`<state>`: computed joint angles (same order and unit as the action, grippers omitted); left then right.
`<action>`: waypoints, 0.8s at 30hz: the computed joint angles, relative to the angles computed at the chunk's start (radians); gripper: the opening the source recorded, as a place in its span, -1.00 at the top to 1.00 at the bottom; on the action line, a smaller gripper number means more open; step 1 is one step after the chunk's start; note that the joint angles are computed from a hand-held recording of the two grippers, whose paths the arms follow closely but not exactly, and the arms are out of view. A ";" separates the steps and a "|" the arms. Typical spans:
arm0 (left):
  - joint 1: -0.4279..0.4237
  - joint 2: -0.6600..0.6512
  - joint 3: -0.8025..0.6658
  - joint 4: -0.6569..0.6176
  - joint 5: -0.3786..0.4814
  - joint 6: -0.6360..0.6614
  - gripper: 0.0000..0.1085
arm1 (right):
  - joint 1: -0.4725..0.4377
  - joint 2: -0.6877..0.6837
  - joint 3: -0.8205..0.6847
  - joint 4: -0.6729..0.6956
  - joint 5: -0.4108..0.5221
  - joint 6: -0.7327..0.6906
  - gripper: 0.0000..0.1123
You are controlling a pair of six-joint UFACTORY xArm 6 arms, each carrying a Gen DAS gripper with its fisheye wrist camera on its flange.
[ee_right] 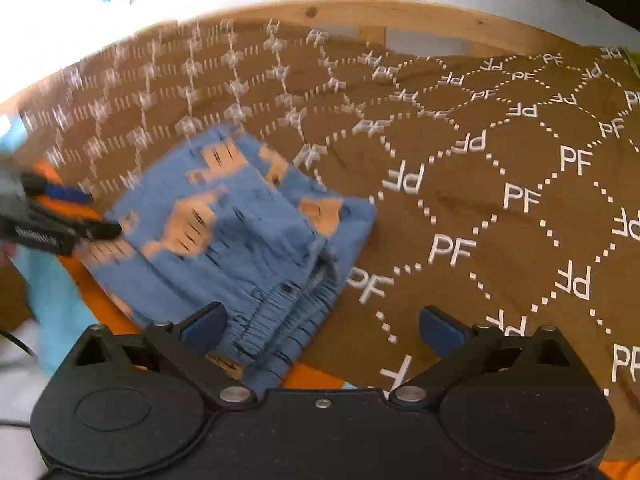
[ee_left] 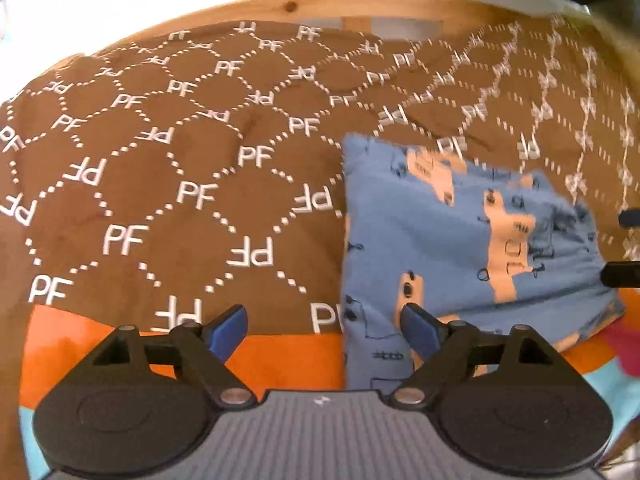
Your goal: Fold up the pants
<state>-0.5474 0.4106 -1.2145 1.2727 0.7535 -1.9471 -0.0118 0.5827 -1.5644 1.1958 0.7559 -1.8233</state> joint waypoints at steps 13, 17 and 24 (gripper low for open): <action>0.111 0.275 -0.382 0.057 -0.004 0.310 -0.82 | 0.159 0.159 -0.162 0.493 -0.366 -0.311 -0.81; 0.148 0.200 -0.293 0.037 -0.092 0.164 -0.82 | 0.100 0.109 -0.111 0.432 -0.255 -0.237 -0.82; 0.137 0.187 -0.287 -0.060 -0.059 0.169 -0.85 | 0.147 0.149 -0.155 0.562 -0.484 -0.351 -0.82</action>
<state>-0.4105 0.5980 -1.5016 1.2123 0.6942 -1.7785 0.1355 0.7315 -1.7194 1.7576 0.2715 -2.1741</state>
